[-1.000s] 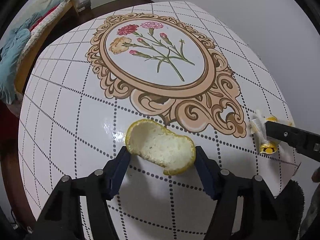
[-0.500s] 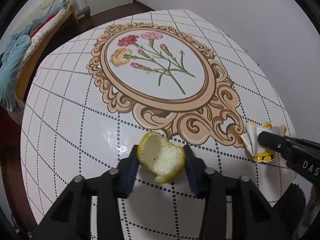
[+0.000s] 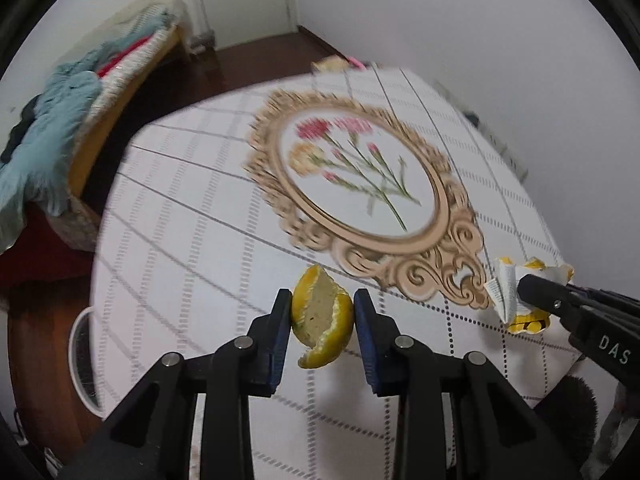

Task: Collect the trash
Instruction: 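Carry the orange peel and paper wrapper over the bin and release both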

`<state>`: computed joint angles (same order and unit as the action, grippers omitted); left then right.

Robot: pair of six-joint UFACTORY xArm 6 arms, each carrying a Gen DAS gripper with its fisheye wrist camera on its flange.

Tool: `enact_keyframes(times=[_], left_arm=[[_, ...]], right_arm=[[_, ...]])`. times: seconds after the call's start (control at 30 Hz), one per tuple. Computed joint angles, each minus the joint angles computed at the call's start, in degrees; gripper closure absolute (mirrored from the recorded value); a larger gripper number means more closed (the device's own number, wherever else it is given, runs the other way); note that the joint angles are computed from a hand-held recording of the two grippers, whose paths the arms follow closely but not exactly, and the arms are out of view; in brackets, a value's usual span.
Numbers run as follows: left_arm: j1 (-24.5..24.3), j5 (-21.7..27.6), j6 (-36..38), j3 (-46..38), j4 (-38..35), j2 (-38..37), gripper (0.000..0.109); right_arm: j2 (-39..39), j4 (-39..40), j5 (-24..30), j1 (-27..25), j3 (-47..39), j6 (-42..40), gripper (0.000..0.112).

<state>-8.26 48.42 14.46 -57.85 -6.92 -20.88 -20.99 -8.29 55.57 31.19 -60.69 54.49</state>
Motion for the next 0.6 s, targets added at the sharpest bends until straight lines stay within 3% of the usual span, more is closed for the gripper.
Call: enact_keyframes(times=[0.07,0.33,0.5,0.6], left_arm=[[2.45,0.67,0.60,-1.44,-0.71,-1.38,0.081],[16.27,4.01,6.71,-10.99,-6.89,-1.49,0.081],[27.75,6.84,12.63,-18.46,-11.23,2.73,0.081],[33.92,7.84,15.20,-21.48,-12.81,6.73,0.081]], right_arm=[[1.65,-2.53,0.41,2.19,-3.41,3.04,0.102],[15.30,-3.67,0.65,9.13,-25.79,0.00,0.102],[34.79,0.42,8.20,13.22,-54.40,-6.39,0.102],[48.98,4.17,9.88,15.29,-72.39,-11.14,0.102]])
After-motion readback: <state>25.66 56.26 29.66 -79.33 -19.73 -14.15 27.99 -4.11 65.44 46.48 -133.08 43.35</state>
